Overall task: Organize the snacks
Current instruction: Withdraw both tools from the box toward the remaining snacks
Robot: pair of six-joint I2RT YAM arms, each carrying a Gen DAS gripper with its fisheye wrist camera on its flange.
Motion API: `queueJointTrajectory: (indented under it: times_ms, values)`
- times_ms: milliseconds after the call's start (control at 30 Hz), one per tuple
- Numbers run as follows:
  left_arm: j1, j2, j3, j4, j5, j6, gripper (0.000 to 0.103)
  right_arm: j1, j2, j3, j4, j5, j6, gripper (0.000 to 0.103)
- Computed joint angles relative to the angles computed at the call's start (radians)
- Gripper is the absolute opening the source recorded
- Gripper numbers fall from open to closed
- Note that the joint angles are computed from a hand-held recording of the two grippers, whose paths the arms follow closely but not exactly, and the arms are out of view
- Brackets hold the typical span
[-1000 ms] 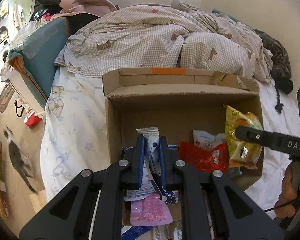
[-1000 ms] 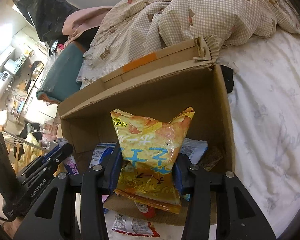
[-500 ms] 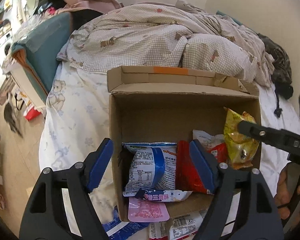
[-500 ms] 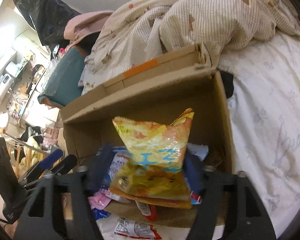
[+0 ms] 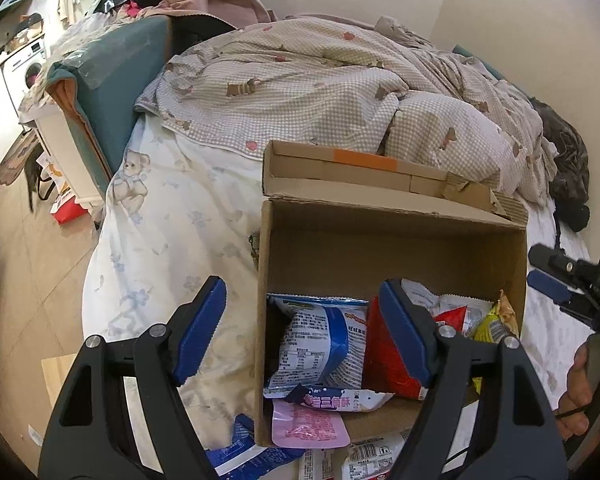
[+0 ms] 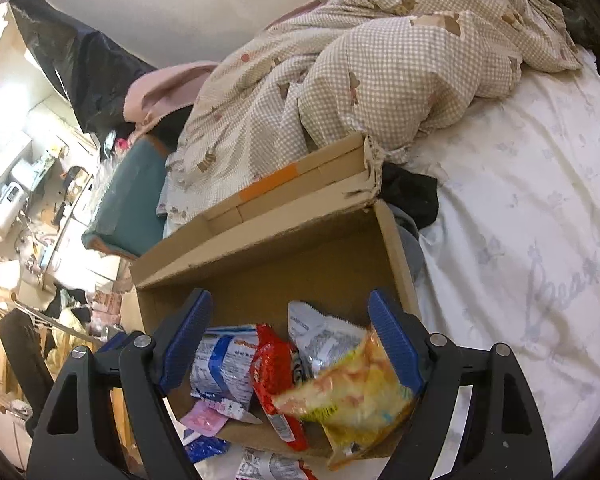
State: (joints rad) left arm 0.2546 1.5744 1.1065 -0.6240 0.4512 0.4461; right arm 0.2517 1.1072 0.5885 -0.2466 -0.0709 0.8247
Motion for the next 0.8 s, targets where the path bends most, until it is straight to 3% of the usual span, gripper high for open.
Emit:
queueJointTrajectory:
  times_ms: [200, 367, 800]
  values:
    - [0.004, 0.007, 0.005, -0.014, 0.001, -0.003, 0.076, 0.018, -0.068, -0.002, -0.094, -0.005, -0.033, 0.083]
    - [0.000, -0.017, -0.025, -0.008, -0.010, 0.015, 0.076, 0.004, -0.199, -0.050, -0.169, -0.011, 0.035, 0.083]
    - [0.134, -0.099, -0.044, -0.156, 0.062, 0.160, 0.077, 0.250, -0.413, -0.116, -0.369, 0.158, 0.253, 0.083]
